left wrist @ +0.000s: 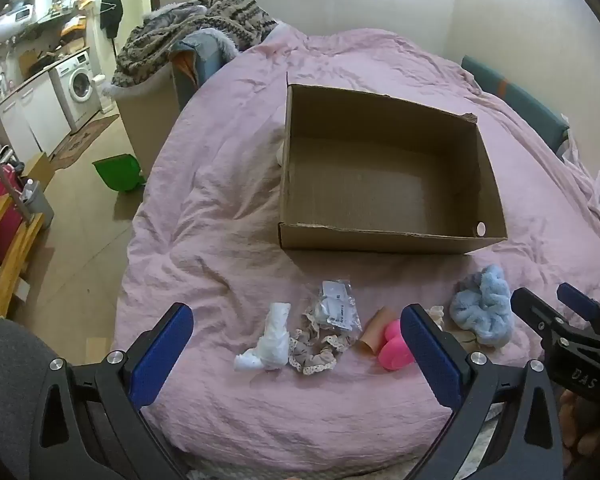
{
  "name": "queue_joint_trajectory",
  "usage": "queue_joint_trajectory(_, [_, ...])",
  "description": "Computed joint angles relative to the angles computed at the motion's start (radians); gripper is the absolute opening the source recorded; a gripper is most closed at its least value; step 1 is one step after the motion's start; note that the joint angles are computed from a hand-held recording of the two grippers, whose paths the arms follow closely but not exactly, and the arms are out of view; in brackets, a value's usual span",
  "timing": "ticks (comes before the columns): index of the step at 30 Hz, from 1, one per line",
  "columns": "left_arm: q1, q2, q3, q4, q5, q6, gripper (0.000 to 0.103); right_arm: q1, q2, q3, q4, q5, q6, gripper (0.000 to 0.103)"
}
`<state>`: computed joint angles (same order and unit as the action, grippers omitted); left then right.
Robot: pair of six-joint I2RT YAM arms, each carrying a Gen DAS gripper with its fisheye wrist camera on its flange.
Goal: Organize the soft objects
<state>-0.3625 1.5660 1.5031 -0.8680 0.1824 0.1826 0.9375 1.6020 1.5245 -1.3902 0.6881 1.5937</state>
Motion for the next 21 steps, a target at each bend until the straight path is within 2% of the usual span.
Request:
queue_joint_trajectory(19, [-0.002, 0.007, 0.011, -0.014, -0.002, -0.006, 0.103, 0.002, -0.007, -0.005, 0.001, 0.003, 0.001, 0.103])
queue_joint_trajectory(21, [0.008, -0.001, -0.02, 0.007, 0.004, 0.002, 0.103, 0.002, -0.005, -0.001, -0.003, 0.004, 0.005, 0.103])
